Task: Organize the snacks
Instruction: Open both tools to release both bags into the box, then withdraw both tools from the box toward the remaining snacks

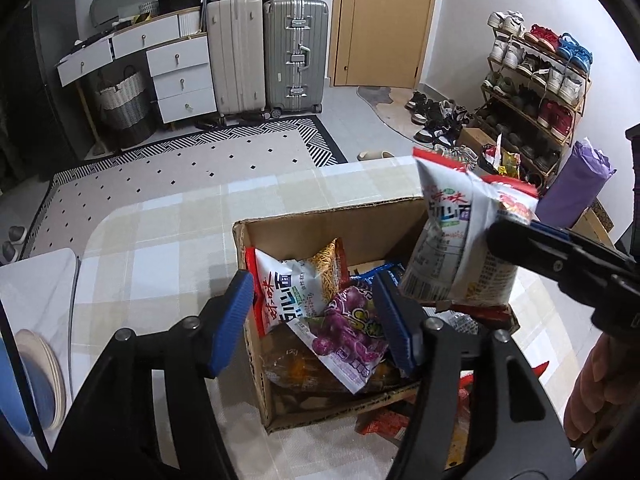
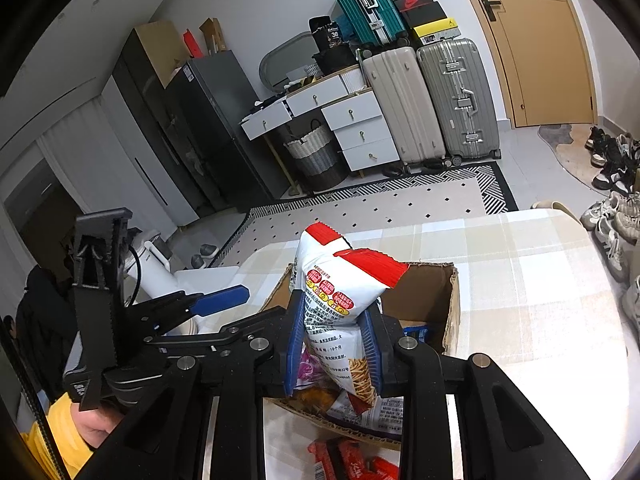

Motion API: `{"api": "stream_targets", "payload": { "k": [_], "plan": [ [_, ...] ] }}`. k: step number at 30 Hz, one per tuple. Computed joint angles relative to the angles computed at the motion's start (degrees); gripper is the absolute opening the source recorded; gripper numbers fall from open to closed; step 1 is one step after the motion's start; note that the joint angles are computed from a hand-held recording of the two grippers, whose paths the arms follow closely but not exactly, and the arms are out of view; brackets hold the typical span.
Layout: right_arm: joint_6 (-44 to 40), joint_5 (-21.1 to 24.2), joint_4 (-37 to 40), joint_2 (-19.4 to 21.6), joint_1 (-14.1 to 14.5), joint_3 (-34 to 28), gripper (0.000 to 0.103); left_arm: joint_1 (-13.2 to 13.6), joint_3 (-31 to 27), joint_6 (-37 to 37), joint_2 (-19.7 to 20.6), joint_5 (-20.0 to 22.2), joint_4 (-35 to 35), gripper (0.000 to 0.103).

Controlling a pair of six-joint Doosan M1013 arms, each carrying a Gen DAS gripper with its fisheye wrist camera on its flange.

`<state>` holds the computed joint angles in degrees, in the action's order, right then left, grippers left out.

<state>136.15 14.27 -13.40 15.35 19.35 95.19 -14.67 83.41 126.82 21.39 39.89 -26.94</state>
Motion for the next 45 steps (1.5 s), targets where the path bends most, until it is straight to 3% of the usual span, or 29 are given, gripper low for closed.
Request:
{"api": "stream_targets", "payload": {
  "k": [3,6,13,21,29,31,34,40,42,44,45],
  "plan": [
    [3.2,0.5,-3.7,0.0,0.4,-0.1,0.027,-0.1,0.8,0.5,-0.7,-0.3,-0.2,0.059],
    [10.9,2.8,-13.1,0.3,1.3,-0.7,0.027,0.0,1.4,1.0,-1.5,-0.2,-0.5,0.059],
    [12.6,5.3,-15.9,0.8,1.8,-1.1,0.03,-0.2,1.8,0.8,-2.2,0.5,-0.3,0.059],
    [15.7,3.4,-19.7,-0.9,2.3,0.2,0.031,-0.1,2.7,0.3,-3.5,0.4,-0.3,0.059],
    [20.9,3.2,-25.2,-4.2,3.9,1.7,0.031,0.0,5.6,0.9,-7.7,0.1,-0.7,0.059],
    [22.1,3.6,-26.5,-5.1,4.5,1.9,0.035,0.0,6.5,1.0,-9.1,-0.1,-1.0,0.06],
    [26.3,4.3,-31.2,-7.0,5.8,3.0,0.043,0.3,8.3,0.9,-11.8,-0.7,-2.0,0.075],
    [36.0,7.5,-42.1,-10.8,9.7,5.5,0.05,1.7,12.3,4.8,-17.7,-0.9,-8.0,0.077],
    [39.1,9.8,-45.7,-12.0,11.5,6.2,0.057,2.1,13.8,5.5,-19.9,-0.9,-9.2,0.078],
    [42.4,11.8,-49.3,-12.9,13.0,7.0,0.074,2.6,15.8,6.0,-22.6,-2.0,-10.3,0.078],
    [46.0,12.8,-52.9,-13.8,14.1,7.9,0.076,2.9,16.7,7.0,-23.9,-2.5,-11.7,0.078]
  ]
}}
